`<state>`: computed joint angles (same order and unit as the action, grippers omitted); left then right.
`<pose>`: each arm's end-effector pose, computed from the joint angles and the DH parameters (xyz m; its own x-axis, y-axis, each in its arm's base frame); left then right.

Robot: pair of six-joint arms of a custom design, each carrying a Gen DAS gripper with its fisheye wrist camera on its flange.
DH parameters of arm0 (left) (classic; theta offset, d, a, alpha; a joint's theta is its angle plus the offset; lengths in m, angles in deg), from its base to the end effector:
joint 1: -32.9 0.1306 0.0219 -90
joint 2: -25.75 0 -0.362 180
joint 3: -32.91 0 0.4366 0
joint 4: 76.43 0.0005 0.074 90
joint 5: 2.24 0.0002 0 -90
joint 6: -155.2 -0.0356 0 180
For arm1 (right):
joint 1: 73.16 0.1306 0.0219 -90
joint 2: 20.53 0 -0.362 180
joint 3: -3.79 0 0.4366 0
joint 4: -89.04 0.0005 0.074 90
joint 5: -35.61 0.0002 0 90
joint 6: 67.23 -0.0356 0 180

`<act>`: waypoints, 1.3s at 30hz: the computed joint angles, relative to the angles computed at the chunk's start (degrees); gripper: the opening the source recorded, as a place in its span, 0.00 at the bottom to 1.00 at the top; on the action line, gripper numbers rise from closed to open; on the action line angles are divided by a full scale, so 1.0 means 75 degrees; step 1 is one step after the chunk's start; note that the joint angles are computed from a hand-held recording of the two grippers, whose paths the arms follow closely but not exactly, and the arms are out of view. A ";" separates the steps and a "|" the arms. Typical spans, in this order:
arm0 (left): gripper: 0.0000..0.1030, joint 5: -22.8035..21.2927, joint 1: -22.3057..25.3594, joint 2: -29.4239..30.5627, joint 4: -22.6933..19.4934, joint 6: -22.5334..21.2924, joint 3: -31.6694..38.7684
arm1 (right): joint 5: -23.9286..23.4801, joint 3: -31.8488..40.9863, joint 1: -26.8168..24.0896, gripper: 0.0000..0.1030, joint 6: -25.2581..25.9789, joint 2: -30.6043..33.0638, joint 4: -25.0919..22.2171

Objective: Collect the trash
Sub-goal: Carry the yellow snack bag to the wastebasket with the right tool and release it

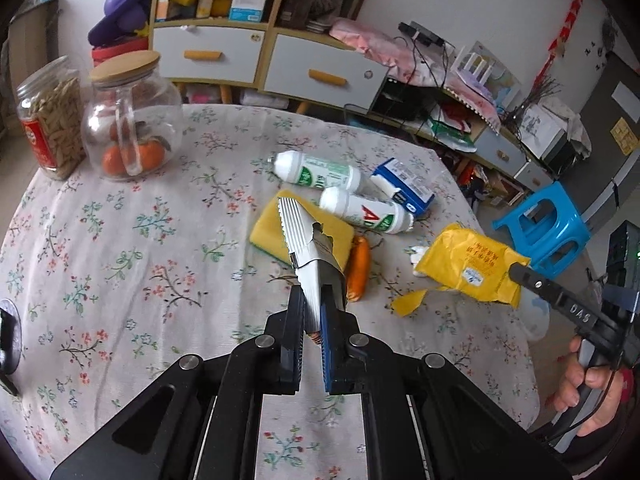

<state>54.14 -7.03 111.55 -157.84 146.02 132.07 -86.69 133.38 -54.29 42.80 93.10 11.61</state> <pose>0.3641 -0.2797 0.4963 -0.4844 -0.6665 -0.5666 -0.6422 0.7108 -0.2871 0.5961 0.2233 0.4908 -0.6047 -0.5126 -0.6095 -0.7685 0.5766 0.2775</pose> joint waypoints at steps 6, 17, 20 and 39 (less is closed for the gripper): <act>0.07 0.0049 0.0011 0.0423 0.0194 -0.0311 0.0414 | -0.0282 0.0363 -0.0456 0.15 -0.0162 0.0083 -0.0084; 0.07 0.0275 0.0003 0.1701 0.0631 -0.1355 0.1781 | -0.0174 0.0947 -0.1305 0.15 -0.0527 0.0353 0.0036; 0.07 0.0390 0.0005 0.2128 0.0680 -0.1674 0.2297 | 0.0052 0.1037 -0.1540 0.15 -0.0648 0.0408 0.0231; 0.07 0.1433 0.0029 0.5765 0.0306 -0.3322 0.7145 | 0.0508 0.3339 -0.2903 0.16 -0.1397 0.1934 -0.0662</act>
